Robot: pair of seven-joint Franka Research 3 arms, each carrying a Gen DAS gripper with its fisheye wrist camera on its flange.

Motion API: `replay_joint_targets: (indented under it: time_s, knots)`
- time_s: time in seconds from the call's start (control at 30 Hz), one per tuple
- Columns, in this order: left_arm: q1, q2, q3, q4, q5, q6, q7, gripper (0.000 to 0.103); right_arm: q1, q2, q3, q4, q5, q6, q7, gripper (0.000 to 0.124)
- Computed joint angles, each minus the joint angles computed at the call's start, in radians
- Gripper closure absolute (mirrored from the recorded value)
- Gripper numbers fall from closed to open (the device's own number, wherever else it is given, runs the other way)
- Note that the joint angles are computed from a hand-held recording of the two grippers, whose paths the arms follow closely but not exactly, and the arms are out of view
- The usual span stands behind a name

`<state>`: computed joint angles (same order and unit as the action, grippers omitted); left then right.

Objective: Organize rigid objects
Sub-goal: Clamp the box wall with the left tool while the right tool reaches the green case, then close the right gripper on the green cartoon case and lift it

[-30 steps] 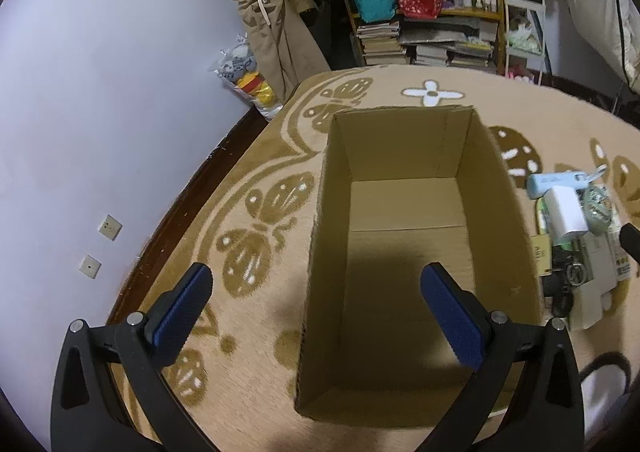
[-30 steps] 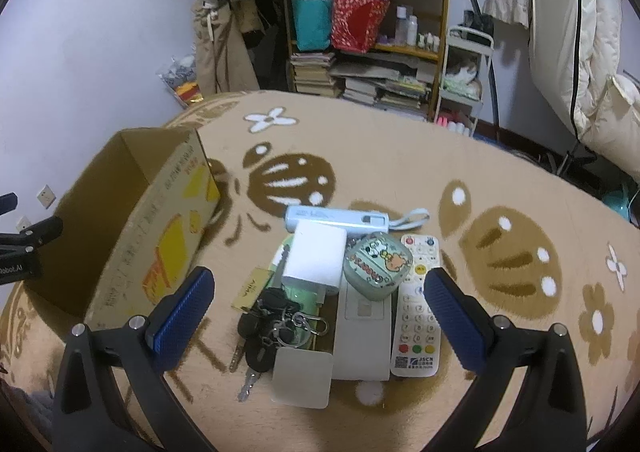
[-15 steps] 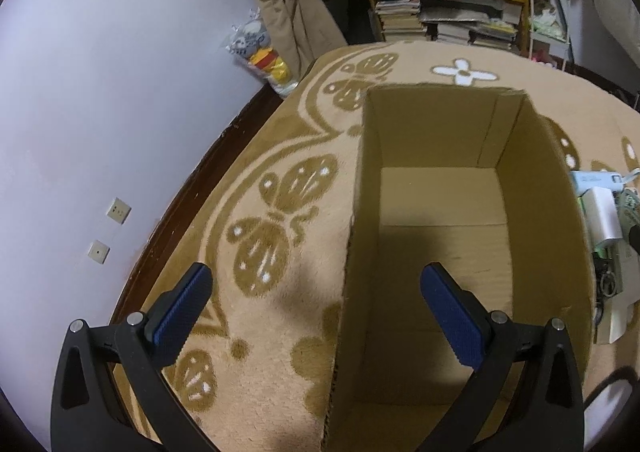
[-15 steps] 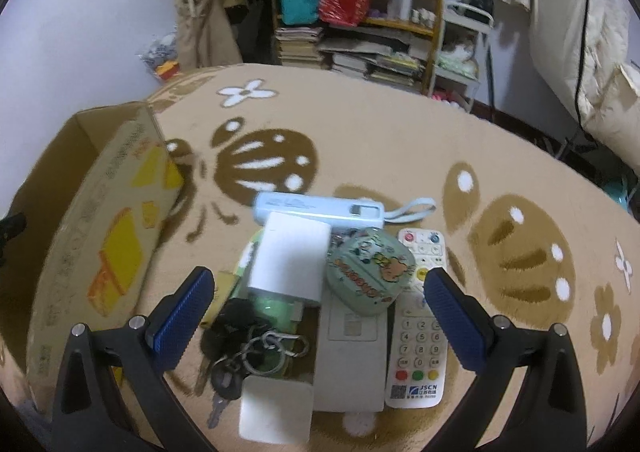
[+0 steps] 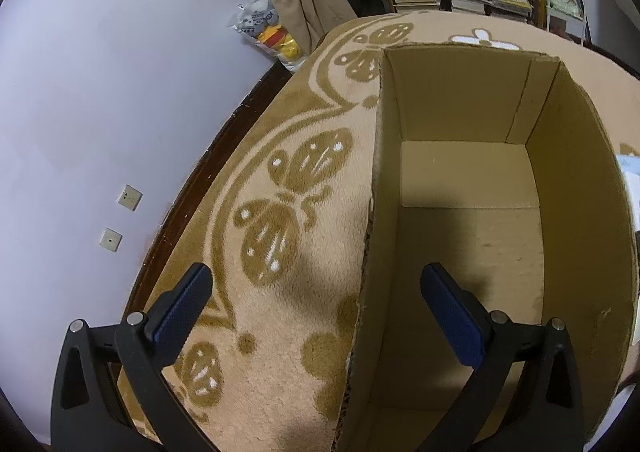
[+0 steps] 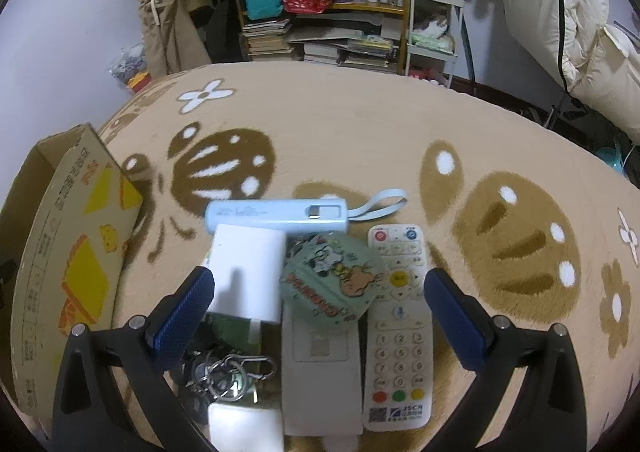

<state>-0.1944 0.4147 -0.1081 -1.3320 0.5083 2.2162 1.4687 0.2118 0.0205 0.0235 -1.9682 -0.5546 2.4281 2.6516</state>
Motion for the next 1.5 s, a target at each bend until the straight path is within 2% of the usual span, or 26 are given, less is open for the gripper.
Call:
replay_joint_targets:
  time_s: [0.17, 0.47, 0.53, 0.77, 0.87, 0.9, 1.03, 1.17, 1.27, 1.33, 1.4, 1.5]
  knots:
    - [-0.008, 0.008, 0.0, 0.007, 0.013, -0.02, 0.01, 0.0, -0.001, 0.009, -0.003, 0.008, -0.03, -0.01, 0.015, 0.021]
    - [-0.023, 0.029, 0.009, 0.038, 0.036, -0.062, 0.011, 0.0, 0.002, 0.038, -0.016, 0.027, 0.025, -0.053, -0.042, 0.027]
    - [-0.026, 0.032, 0.01, 0.041, 0.043, -0.064, 0.013, 0.0, 0.0, 0.04, -0.02, 0.024, 0.042, -0.049, -0.045, 0.032]
    - [-0.035, 0.033, 0.013, 0.033, 0.061, -0.079, 0.0, 0.0, -0.01, 0.036, -0.028, 0.002, 0.078, -0.004, -0.048, 0.037]
    - [-0.033, 0.039, 0.011, 0.041, 0.056, -0.089, 0.001, 0.0, -0.013, 0.032, -0.027, -0.009, 0.093, 0.024, -0.053, 0.047]
    - [-0.029, 0.039, 0.008, 0.043, 0.046, -0.089, 0.004, 0.003, -0.014, 0.031, -0.027, -0.012, 0.102, 0.032, -0.059, 0.05]
    - [-0.018, 0.047, 0.001, 0.057, 0.008, -0.108, 0.023, 0.018, -0.009, 0.035, -0.023, 0.001, 0.095, 0.01, -0.061, 0.05]
    - [-0.009, 0.055, -0.007, 0.064, -0.026, -0.116, 0.043, 0.032, -0.011, 0.032, -0.023, -0.004, 0.128, 0.023, -0.073, 0.05]
    - [-0.002, 0.055, -0.016, 0.062, -0.061, -0.122, 0.061, 0.047, -0.013, 0.031, -0.024, -0.008, 0.151, 0.034, -0.083, 0.05]
    - [0.004, 0.065, -0.02, 0.077, -0.092, -0.145, 0.069, 0.062, -0.009, 0.033, -0.024, -0.001, 0.124, 0.011, -0.064, 0.05]
    - [0.014, 0.073, -0.029, 0.096, -0.133, -0.173, 0.082, 0.071, -0.009, 0.031, -0.024, 0.0, 0.119, -0.002, -0.062, 0.05]
    - [0.014, 0.07, -0.028, 0.096, -0.147, -0.175, 0.09, 0.075, -0.011, 0.03, -0.024, -0.002, 0.126, 0.0, -0.063, 0.05]
